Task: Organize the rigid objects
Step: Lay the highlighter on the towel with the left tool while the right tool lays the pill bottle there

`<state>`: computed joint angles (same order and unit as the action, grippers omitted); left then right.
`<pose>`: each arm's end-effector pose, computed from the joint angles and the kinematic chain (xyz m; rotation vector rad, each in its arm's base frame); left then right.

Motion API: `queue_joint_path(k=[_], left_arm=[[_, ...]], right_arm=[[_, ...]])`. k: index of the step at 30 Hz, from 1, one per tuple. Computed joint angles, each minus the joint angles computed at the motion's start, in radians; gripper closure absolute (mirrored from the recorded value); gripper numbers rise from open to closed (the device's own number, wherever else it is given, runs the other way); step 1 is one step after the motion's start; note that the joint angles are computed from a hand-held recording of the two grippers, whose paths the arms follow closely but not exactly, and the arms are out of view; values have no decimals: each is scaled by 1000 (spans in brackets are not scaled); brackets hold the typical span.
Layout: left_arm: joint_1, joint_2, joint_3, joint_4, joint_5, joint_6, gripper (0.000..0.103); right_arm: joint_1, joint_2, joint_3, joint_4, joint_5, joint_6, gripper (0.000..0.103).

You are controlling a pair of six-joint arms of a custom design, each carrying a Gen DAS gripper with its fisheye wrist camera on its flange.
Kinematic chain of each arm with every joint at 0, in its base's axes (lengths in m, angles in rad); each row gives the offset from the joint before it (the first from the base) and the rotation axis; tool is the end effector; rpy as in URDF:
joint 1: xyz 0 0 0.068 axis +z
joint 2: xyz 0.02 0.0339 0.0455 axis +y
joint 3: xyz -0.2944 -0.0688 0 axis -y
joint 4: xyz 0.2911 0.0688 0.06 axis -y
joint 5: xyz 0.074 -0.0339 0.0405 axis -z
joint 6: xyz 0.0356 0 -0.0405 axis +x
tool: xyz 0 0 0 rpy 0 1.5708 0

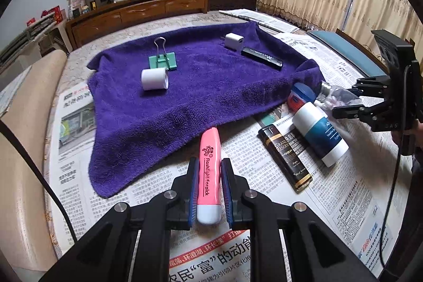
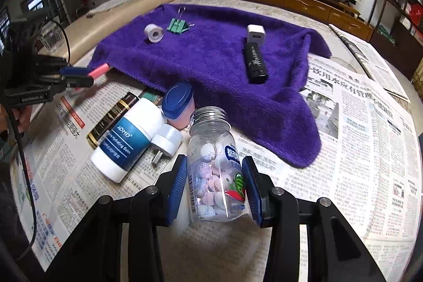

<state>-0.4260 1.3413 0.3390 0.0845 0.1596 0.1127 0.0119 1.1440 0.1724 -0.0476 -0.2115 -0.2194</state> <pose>0.2040 -0.0988 0.1005 0.7309 2.3930 -0.3297 0.1688 0.0095 0.0823 -0.3726 2.5397 0.1957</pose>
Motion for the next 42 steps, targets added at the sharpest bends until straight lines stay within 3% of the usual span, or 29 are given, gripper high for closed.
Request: queue_joint_path(k=[11, 16, 21, 29, 35, 42], left_arm=[[-41, -209, -48, -146, -9, -70, 86], [-22, -257, -37, -184, 5, -95, 87], [-12, -190, 41, -165, 9, -98, 87], [-18, 95, 252, -83, 3, -86, 87], [-33, 281, 396, -95, -23, -89, 86], [-52, 441, 498, -132, -65, -92, 86]], right_arm=[[-66, -252, 7, -221, -80, -9, 61], [-83, -245, 51, -251, -124, 4, 61], [-26, -107, 136, -175, -108, 41, 61], [59, 263, 336, 2, -68, 90, 61], [99, 465, 469, 14, -29, 84, 61], [136, 593, 543, -7, 17, 48, 61]])
